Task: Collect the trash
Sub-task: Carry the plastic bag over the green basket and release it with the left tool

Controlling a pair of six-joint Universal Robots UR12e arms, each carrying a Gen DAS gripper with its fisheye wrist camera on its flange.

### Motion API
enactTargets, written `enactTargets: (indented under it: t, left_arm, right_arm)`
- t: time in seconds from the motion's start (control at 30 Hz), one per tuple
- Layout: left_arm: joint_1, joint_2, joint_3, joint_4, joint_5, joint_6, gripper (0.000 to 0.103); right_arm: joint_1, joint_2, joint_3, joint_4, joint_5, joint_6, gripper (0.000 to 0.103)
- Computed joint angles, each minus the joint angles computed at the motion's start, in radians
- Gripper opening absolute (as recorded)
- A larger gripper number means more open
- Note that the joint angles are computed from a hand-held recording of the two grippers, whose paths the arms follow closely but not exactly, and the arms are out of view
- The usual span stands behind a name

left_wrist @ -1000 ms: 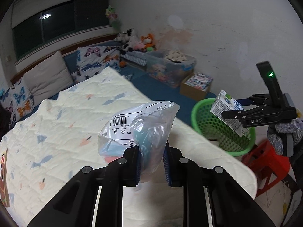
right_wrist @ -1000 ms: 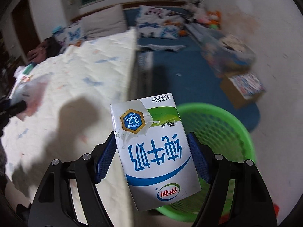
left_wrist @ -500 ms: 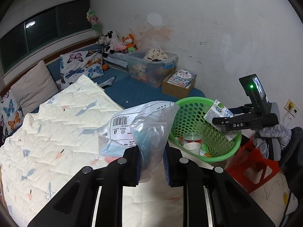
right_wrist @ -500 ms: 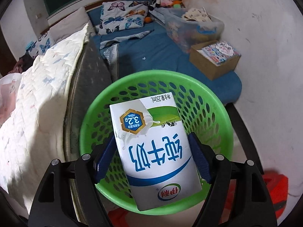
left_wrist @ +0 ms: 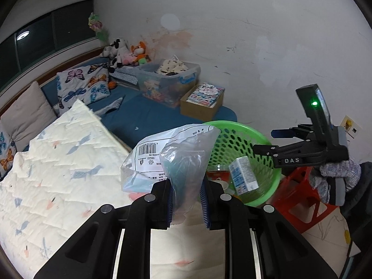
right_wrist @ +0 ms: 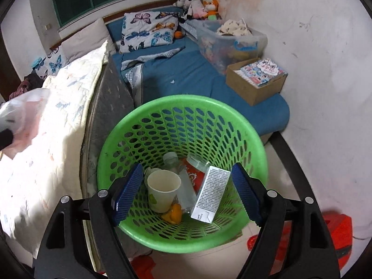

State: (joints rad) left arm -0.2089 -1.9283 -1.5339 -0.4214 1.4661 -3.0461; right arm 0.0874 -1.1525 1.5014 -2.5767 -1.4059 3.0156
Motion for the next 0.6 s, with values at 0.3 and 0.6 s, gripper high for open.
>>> enactTargets:
  t: [0.3, 0.6]
  left_arm:
    - [-0.030, -0.039, 0.055, -0.036, -0.007, 0.002, 0.019]
    - [-0.051, -0.090, 0.126, -0.108, -0.019, -0.014, 0.020]
  right_arm:
    - [-0.020, -0.046, 0.058, -0.043, 0.004, 0.032, 0.079]
    - [-0.037, -0.088, 0.115, -0.075, 0.013, 0.057, 0.080]
